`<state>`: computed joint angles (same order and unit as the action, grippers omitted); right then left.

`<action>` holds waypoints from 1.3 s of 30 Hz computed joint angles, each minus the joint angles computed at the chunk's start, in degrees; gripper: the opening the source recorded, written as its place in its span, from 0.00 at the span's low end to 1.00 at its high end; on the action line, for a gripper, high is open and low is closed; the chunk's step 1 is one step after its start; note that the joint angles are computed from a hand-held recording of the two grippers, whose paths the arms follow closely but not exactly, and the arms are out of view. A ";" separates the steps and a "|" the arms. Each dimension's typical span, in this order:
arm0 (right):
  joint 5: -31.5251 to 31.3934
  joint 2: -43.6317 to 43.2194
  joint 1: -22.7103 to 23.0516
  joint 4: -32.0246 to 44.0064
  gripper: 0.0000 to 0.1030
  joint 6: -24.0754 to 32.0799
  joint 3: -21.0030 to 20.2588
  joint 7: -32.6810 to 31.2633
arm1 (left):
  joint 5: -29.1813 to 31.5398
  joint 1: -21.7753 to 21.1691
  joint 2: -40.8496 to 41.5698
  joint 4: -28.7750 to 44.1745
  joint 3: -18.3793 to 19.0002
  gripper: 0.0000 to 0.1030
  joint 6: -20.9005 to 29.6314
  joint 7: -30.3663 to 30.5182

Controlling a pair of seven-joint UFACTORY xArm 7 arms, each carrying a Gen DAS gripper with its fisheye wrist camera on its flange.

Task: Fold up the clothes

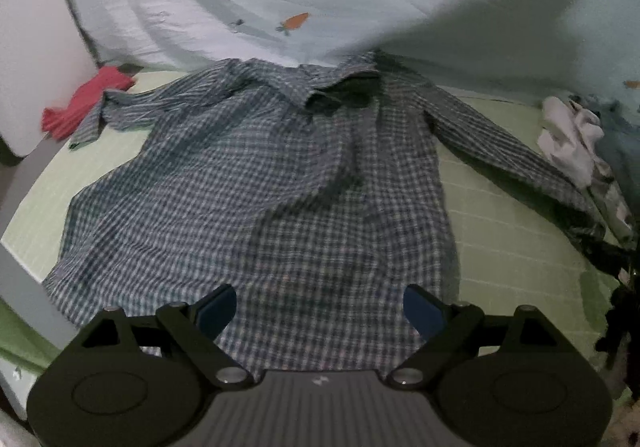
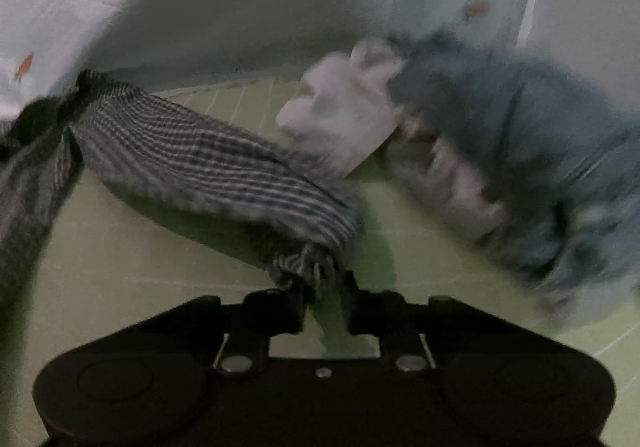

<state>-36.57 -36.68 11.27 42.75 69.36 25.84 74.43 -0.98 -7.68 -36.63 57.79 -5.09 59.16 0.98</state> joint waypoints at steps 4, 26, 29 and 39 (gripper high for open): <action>-8.44 -1.06 1.34 1.79 0.03 13.66 7.02 -10.97 | -0.80 -1.05 0.13 -0.11 0.24 0.88 -0.80 1.36; 11.38 2.63 10.78 7.42 0.81 9.03 4.49 2.73 | -1.72 3.06 -2.43 -1.88 6.18 0.88 0.11 7.56; 13.22 3.82 9.99 7.82 0.86 -0.06 3.80 9.16 | -2.47 4.78 -0.48 -1.18 8.53 0.88 -0.86 8.77; 7.43 17.12 1.88 13.80 0.93 -23.00 14.67 45.13 | -12.33 8.80 13.64 9.40 21.31 0.89 -3.23 26.80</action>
